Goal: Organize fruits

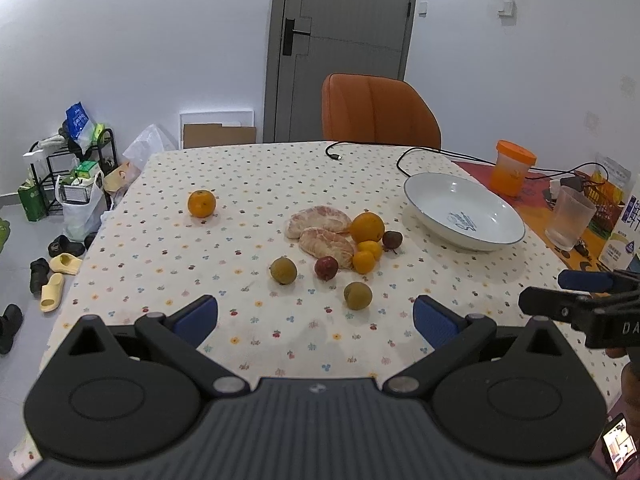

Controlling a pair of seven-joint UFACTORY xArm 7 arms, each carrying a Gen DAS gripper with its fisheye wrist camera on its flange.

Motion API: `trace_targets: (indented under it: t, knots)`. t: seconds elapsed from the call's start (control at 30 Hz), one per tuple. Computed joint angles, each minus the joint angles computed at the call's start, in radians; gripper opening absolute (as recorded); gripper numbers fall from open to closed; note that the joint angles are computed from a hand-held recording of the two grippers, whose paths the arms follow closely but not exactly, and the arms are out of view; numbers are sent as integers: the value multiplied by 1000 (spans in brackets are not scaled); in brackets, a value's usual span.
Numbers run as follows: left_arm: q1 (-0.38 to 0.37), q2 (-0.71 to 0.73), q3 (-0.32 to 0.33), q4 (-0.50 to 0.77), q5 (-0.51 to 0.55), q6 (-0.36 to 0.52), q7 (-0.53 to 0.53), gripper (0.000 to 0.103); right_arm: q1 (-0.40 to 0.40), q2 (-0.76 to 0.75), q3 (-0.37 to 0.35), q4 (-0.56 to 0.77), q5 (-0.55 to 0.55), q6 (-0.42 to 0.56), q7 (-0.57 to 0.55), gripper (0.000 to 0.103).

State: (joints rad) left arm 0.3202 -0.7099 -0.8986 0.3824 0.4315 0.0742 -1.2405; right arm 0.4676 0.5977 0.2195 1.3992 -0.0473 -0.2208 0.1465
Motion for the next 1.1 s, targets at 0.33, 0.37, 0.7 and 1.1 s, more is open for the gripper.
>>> trace_targets:
  t: [0.33, 0.37, 0.7, 1.1]
  knots:
    - [139, 79, -77, 29, -6, -75, 22, 102, -152, 116, 202, 105, -99, 27, -63, 103]
    - [161, 83, -93, 31, -7, -91, 26, 102, -148, 122, 200, 115, -97, 34, -65, 103]
    - [358, 112, -241, 38, -108, -214, 97, 100, -196, 225, 303, 222, -92, 108, -161, 100]
    - [562, 177, -390, 51, -216, -300, 193, 83, -108, 339, 259, 421, 38, 223, -277, 80]
